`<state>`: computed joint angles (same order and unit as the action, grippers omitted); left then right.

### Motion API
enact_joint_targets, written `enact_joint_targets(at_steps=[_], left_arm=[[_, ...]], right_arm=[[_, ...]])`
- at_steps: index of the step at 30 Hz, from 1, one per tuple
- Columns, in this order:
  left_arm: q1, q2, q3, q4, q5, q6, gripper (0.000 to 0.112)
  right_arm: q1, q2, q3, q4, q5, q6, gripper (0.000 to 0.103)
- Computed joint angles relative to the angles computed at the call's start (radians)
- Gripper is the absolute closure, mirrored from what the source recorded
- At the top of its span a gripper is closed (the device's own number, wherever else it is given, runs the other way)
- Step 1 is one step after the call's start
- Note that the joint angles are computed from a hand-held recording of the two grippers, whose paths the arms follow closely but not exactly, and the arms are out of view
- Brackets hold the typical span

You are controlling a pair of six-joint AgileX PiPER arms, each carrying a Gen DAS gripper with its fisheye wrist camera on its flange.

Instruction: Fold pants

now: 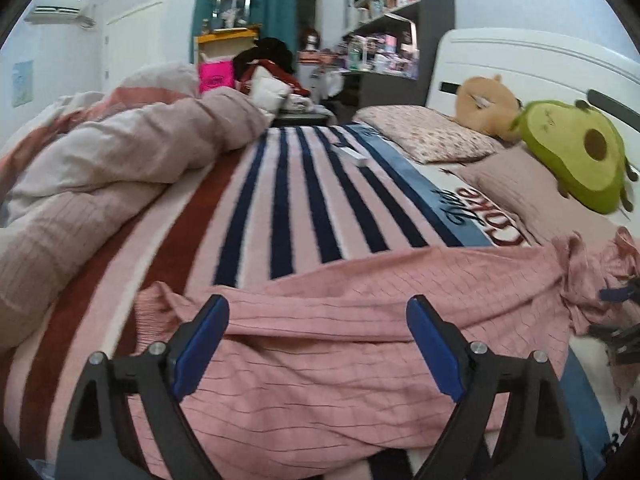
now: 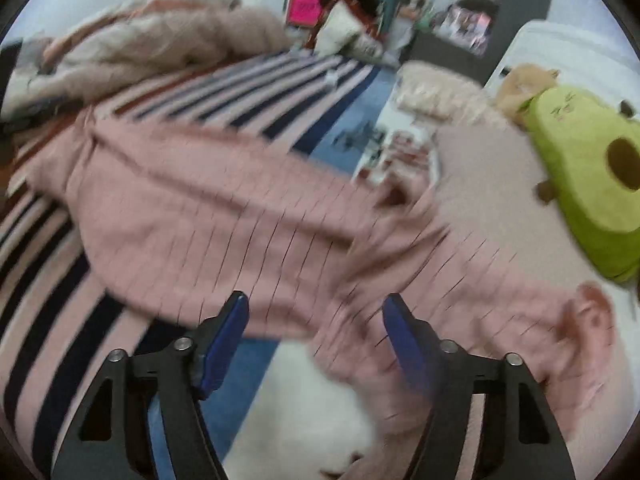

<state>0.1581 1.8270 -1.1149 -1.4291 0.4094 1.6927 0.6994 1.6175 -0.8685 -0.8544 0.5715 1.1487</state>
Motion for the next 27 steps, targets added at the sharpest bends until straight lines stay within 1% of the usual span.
enact_joint_targets(at_steps=[2, 5, 9, 11, 12, 13, 16, 19, 21, 27], left_arm=[[-0.007, 0.003, 0.002, 0.015, 0.013, -0.011, 0.024], [-0.023, 0.000, 0.024, -0.031, -0.011, 0.049, 0.024], [-0.022, 0.026, 0.006, 0.003, -0.011, 0.013, 0.024], [-0.026, 0.034, 0.001, 0.008, -0.021, 0.009, 0.024], [-0.028, 0.038, -0.001, 0.013, -0.023, 0.006, 0.024], [-0.030, 0.039, -0.001, 0.015, -0.023, 0.006, 0.024], [-0.036, 0.043, 0.002, 0.012, -0.020, 0.014, 0.024], [-0.038, 0.048, -0.004, 0.046, -0.010, -0.005, 0.024], [-0.040, 0.057, -0.011, 0.069, -0.004, -0.022, 0.024], [-0.053, 0.081, -0.030, 0.127, -0.018, -0.077, 0.024]], right_arm=[[-0.010, 0.060, -0.004, 0.000, -0.010, 0.008, 0.040], [-0.001, 0.142, -0.012, -0.118, 0.048, 0.112, 0.039], [-0.022, 0.197, -0.013, -0.194, 0.073, 0.184, 0.040], [-0.018, 0.215, -0.028, -0.202, 0.118, 0.192, 0.062], [-0.002, 0.226, -0.042, -0.199, 0.172, 0.191, 0.082], [0.008, 0.228, -0.049, -0.200, 0.213, 0.181, 0.091], [-0.011, 0.190, -0.043, -0.190, 0.221, 0.159, 0.096], [0.000, 0.142, -0.042, -0.231, 0.269, 0.180, 0.097], [-0.018, 0.090, -0.040, -0.203, 0.236, 0.143, 0.097], [-0.155, -0.020, -0.022, 0.083, 0.091, -0.105, 0.097]])
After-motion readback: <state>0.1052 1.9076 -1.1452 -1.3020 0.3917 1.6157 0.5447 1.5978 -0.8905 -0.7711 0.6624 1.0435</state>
